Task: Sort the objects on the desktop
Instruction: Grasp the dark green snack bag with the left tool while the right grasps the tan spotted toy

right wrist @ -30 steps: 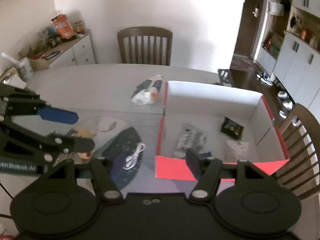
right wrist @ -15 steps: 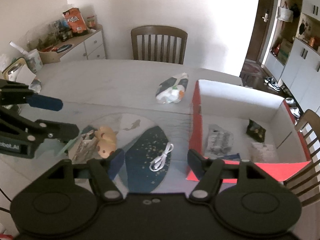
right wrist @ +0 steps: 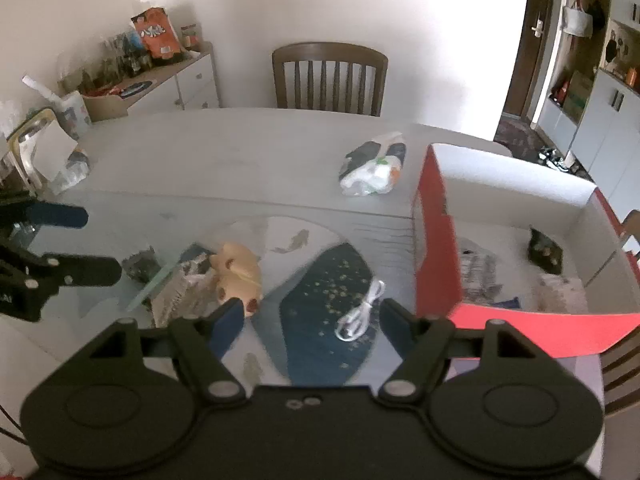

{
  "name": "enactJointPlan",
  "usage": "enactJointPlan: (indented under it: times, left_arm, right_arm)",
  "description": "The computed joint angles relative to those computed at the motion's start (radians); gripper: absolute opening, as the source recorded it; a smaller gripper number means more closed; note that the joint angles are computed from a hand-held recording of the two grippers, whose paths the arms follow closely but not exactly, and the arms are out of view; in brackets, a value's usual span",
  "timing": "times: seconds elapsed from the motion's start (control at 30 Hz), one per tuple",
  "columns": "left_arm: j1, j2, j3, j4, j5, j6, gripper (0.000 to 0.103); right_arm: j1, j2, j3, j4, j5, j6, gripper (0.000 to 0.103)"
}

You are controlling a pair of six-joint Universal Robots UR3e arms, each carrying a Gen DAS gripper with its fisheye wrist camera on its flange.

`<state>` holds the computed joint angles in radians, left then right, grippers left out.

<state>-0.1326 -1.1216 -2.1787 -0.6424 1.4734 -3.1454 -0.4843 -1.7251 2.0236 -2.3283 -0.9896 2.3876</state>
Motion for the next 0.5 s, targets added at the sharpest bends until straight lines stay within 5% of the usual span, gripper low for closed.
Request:
enactJointPlan:
  times: [0.03,0.5]
  left_arm:
    - [0.016,0.011,-0.018,0.008,-0.004,0.001,0.103]
    - [0.240,0.040,-0.219,0.088,-0.107,0.122,0.103]
  right_arm:
    - [0.008,0.008,0.005,-0.017,0.003,0.008,0.075]
    - [0.161,0.200,-0.014,-0.228,-0.060,0.131,0.074]
